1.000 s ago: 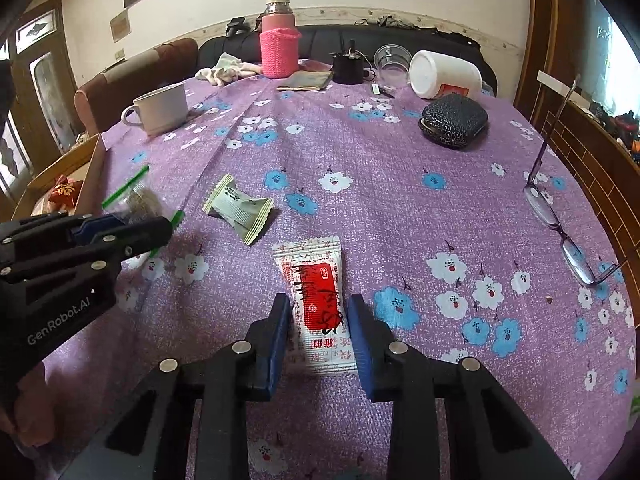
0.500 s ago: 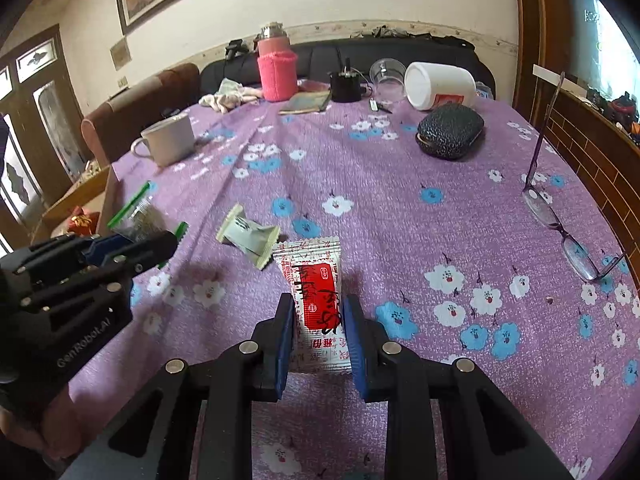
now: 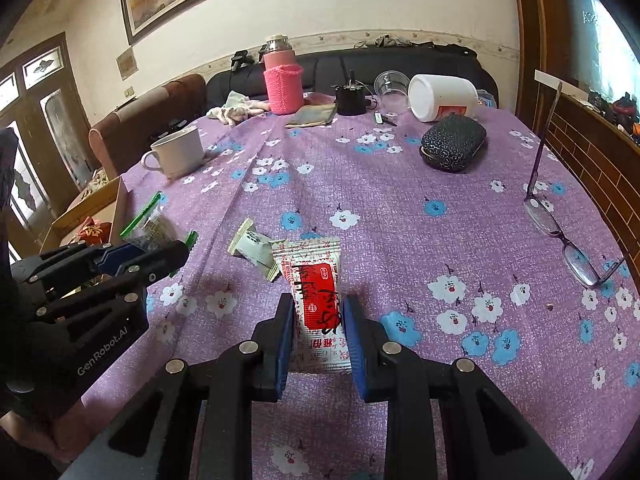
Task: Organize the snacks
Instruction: 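Carry both held packets over the cardboard box tray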
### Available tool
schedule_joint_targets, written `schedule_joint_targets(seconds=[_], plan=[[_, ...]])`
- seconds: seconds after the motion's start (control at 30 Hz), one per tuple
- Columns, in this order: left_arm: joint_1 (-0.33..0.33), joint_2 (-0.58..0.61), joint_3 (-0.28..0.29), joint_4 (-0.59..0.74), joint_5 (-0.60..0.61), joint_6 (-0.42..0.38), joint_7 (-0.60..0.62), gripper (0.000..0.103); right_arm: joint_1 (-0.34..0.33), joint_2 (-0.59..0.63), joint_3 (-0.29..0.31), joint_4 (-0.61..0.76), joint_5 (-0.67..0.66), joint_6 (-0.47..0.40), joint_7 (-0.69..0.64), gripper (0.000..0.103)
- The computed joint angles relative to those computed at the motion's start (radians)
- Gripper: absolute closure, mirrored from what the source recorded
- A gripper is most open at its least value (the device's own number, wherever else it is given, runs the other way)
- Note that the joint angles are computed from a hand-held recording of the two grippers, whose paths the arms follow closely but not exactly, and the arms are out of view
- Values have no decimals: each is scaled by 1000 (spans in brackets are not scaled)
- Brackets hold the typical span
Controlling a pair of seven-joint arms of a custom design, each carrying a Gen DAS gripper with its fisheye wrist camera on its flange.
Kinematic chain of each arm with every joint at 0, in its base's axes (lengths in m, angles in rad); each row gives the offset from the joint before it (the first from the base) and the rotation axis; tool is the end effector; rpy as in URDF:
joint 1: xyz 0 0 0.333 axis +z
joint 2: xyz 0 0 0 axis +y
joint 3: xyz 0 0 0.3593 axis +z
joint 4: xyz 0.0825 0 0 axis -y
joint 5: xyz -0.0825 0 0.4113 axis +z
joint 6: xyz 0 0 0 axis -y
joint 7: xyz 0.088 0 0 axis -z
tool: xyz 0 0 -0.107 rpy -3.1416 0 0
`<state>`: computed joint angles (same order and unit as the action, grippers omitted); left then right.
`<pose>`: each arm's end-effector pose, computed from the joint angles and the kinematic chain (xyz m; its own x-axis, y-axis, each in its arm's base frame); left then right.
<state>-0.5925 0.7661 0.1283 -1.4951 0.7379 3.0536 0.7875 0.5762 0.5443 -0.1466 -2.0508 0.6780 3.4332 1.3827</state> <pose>0.6808 -0.4293 0.3070 -0.4095 -0.9074 -0.0942 -0.5882 0.3415 -0.7331 0.6255 0.2176 0.2785 -0.0032 -0.9906 -0.1369 -0.6892 0.1014 -0.7175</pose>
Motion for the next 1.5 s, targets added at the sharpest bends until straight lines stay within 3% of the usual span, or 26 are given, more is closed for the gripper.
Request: schedule_joint_targets(seconds=[1.07,1.2,1.33,1.5], plan=[[-35,-15,56,-18,28,33,-54,84,-14,0,17,4,5,13,-13,77],[-35,-17,57,-19,29,35,-58,84,-44,-2,49,0,-14,28,-7,77],[-42,-20,68,-22,32,43,-69,84,-111,-10,120,-16,-67,75,14,77],[-56,-29,91,-37,36,66,-91,84,-127,-6,139,-15,-80,91,18,77]])
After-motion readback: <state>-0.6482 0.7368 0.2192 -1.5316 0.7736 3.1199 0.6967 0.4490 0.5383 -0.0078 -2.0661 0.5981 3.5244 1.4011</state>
